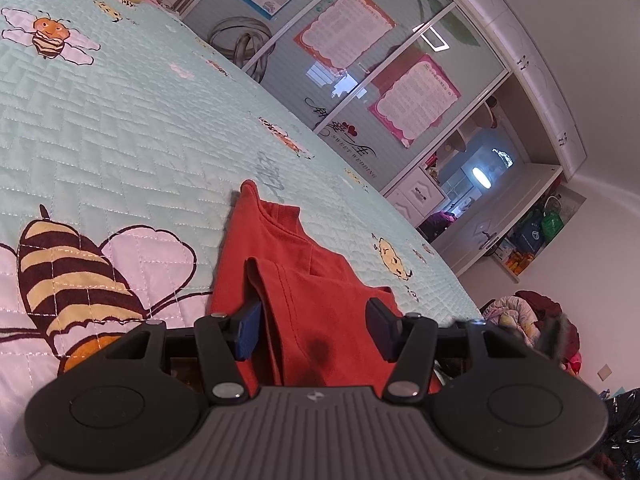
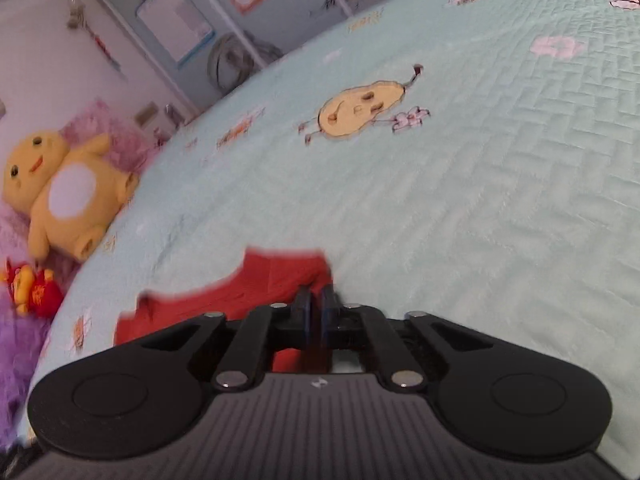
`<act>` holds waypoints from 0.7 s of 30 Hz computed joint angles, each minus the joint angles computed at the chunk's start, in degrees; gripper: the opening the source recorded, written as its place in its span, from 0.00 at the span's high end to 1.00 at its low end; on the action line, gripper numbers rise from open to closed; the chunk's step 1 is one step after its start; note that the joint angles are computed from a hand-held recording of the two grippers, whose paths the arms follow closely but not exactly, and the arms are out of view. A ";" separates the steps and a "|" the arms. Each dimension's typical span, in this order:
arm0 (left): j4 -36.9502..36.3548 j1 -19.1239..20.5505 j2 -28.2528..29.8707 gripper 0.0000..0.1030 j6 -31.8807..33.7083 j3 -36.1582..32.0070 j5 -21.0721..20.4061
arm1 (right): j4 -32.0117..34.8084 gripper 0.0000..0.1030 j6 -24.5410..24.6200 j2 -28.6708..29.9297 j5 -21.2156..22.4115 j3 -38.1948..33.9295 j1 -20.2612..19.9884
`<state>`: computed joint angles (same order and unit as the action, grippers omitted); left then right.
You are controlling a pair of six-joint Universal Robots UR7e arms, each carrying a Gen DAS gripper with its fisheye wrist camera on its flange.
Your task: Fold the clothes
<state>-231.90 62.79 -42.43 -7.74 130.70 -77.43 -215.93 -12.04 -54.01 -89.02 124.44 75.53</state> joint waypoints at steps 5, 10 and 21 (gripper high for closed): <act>0.07 0.07 -0.02 0.43 -0.07 0.02 -0.05 | 2.08 0.92 0.71 0.69 0.88 -3.22 0.28; 0.03 -0.18 -0.01 0.43 0.07 0.12 0.37 | -3.13 0.86 4.57 -1.46 3.45 1.17 -1.75; 0.17 1.05 0.06 0.44 -1.02 -0.63 -1.55 | -3.45 0.84 0.80 -0.79 -3.85 -0.28 1.26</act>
